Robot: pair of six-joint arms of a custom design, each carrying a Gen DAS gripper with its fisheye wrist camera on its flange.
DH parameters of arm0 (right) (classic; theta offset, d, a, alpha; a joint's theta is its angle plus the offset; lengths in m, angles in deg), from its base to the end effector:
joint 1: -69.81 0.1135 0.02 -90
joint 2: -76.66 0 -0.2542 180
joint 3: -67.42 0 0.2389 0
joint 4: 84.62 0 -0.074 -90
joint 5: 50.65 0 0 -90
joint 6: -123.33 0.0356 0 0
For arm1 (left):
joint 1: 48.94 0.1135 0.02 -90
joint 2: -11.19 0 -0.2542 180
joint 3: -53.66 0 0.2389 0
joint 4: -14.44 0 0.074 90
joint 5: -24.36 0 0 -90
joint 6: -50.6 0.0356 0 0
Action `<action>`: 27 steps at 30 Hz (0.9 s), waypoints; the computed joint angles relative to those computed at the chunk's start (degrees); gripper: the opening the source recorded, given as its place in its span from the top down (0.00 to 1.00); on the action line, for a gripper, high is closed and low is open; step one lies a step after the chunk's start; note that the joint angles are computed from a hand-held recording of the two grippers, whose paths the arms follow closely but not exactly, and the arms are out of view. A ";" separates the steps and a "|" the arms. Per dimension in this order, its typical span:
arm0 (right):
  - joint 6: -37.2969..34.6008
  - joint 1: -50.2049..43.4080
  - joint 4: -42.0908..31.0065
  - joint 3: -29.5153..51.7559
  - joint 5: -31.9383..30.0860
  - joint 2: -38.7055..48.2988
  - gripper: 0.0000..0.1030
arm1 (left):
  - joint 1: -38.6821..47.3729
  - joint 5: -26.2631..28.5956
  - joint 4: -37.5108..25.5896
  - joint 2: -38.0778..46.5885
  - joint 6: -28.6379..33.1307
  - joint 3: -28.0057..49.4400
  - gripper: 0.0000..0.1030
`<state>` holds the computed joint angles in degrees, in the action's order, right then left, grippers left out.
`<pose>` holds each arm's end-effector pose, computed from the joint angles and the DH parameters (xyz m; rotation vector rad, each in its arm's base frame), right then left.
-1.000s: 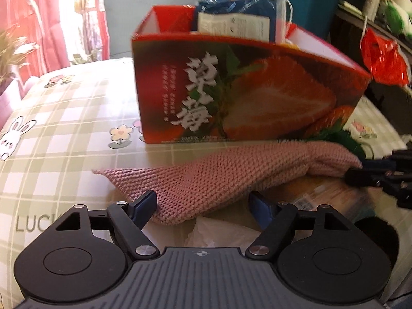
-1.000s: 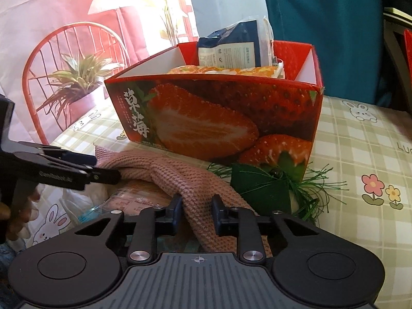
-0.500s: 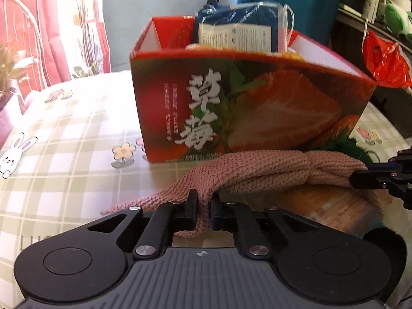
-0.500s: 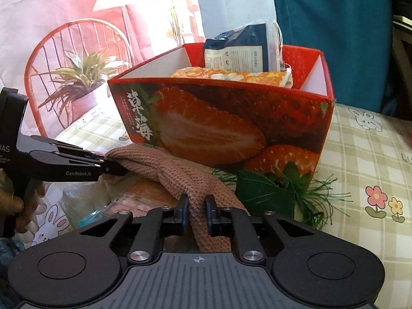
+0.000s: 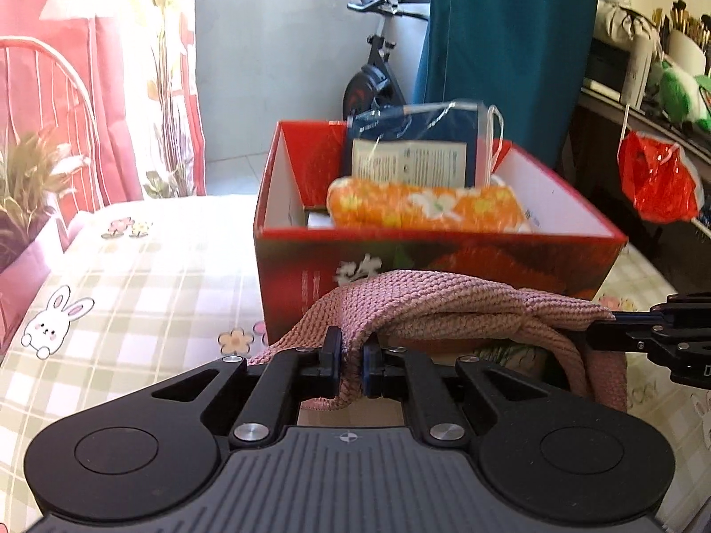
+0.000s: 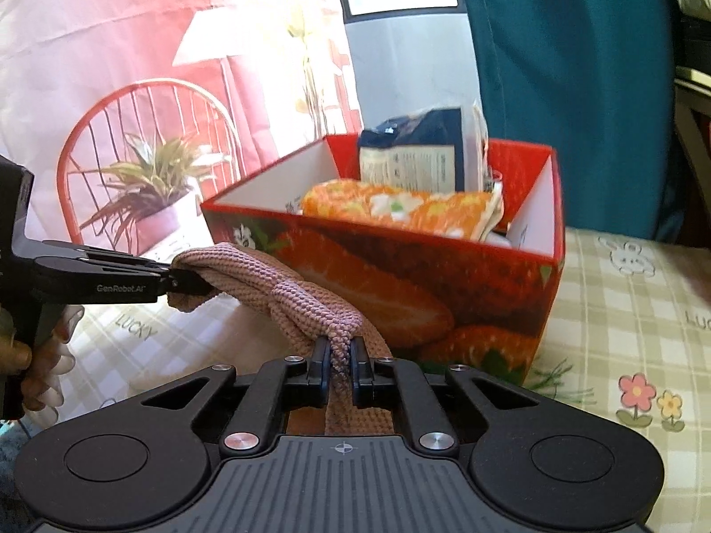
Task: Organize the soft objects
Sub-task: 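Lift the pink cloth with both grippers and carry it over the box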
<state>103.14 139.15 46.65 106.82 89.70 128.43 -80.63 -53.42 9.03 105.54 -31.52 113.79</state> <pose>0.0760 0.1239 0.1773 0.2695 2.1515 0.1667 0.2689 -0.1748 0.1632 0.8807 2.1088 -0.4605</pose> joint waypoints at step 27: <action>-20.81 -16.53 3.83 2.97 0.02 -17.61 0.93 | -1.89 2.72 -2.42 -2.07 -5.84 10.22 0.90</action>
